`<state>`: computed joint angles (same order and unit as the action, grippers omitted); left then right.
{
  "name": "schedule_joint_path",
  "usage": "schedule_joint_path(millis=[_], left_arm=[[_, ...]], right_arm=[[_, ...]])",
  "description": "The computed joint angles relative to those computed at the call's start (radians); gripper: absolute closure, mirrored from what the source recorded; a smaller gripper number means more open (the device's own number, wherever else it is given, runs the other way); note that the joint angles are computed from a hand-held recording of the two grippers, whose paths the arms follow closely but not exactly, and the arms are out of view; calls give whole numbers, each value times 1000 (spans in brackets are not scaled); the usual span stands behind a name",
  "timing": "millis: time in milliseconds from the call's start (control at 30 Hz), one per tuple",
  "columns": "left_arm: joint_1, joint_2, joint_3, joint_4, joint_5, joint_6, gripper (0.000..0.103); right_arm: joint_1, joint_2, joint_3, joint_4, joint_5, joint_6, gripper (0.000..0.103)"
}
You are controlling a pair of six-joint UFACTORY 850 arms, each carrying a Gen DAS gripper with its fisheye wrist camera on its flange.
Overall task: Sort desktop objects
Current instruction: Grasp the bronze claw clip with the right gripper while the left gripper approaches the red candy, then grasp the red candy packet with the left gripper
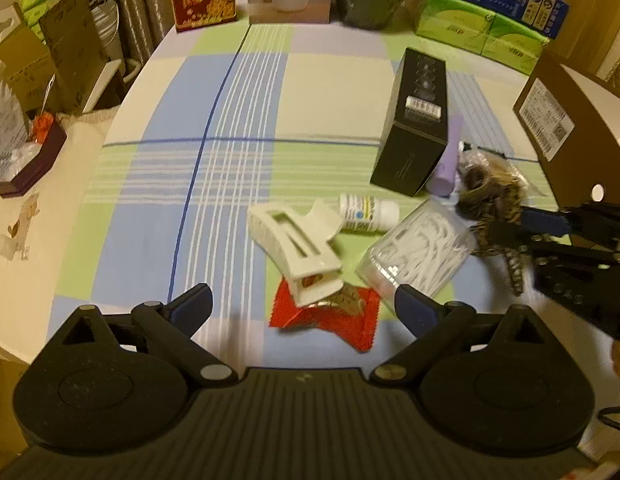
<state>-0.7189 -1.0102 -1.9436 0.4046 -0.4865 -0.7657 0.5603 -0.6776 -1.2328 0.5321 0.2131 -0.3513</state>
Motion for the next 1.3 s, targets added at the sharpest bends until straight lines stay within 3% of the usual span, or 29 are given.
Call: schedule_joint_path(millis=[267,500,633,733,900,1033,1133,1300], left_arm=[[2,-53,-40,10,-2,-56,23],[6,-100,-90,37,-20,-124,25],[10,-63,-26,70,11,-128,44],[21,-13,59,90,58,-139,51],[36,69,197,117,108,-167,52],[55,127,289,-23,172,-6,37],[62,154,326,-115,179,144,37],[68,171,340,-233,158,218,36]], right_arm=[[0,62,80,166,6,-97,80],[-2,99,128,290,20,-175,80],[-2,114,148,319,26,-187,80],[2,118,154,344,28,-208,80],[7,118,152,394,31,-254,80],[10,115,147,437,31,-292,80],[12,116,145,467,28,-316,80],[18,116,143,519,35,-351,80]])
